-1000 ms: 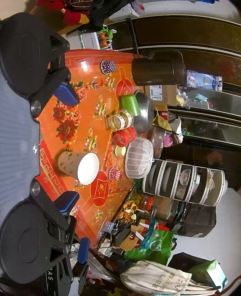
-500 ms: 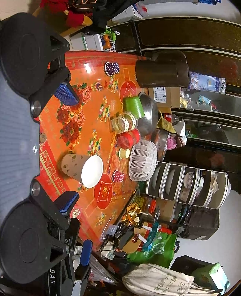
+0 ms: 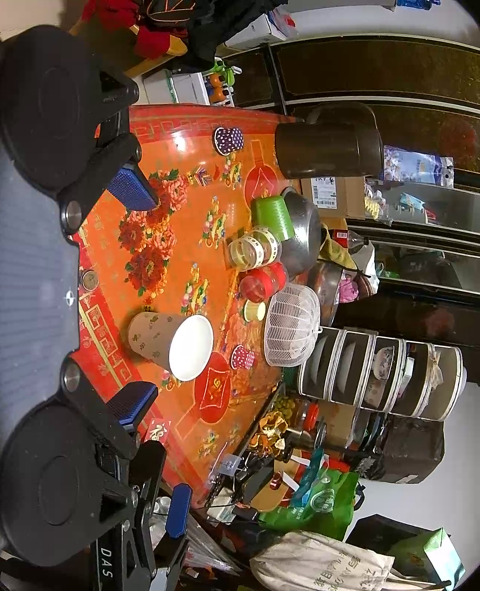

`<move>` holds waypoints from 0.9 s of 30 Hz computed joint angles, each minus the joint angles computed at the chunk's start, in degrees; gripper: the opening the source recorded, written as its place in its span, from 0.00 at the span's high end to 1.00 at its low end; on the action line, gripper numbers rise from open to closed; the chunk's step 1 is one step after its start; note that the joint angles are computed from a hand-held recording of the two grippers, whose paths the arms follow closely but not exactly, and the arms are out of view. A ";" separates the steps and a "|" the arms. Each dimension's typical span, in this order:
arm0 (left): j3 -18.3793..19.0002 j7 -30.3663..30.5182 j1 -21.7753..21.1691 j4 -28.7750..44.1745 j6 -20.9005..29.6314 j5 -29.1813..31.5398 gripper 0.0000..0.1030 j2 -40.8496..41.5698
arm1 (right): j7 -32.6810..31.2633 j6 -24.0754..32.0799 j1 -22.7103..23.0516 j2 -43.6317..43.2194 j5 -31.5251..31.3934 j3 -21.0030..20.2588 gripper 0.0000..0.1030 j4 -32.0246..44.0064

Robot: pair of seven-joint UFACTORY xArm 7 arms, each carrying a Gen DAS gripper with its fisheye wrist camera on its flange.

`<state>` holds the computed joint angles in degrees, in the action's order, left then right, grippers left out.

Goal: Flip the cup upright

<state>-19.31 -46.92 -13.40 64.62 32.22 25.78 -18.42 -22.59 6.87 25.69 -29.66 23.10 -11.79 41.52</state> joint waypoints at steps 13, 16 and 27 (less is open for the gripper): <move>0.07 -0.30 -0.16 0.05 0.23 0.03 0.03 0.33 | -0.80 -0.28 1.44 -0.33 0.59 -0.97 0.01 -0.23; 0.05 -0.31 -0.20 0.11 0.34 0.18 0.03 0.42 | -0.95 -0.28 1.82 -0.45 0.86 -1.22 0.01 -0.30; 0.33 0.03 -0.67 0.22 0.70 -0.17 0.03 0.74 | -2.01 -0.15 2.94 -0.01 2.45 -2.29 0.01 0.09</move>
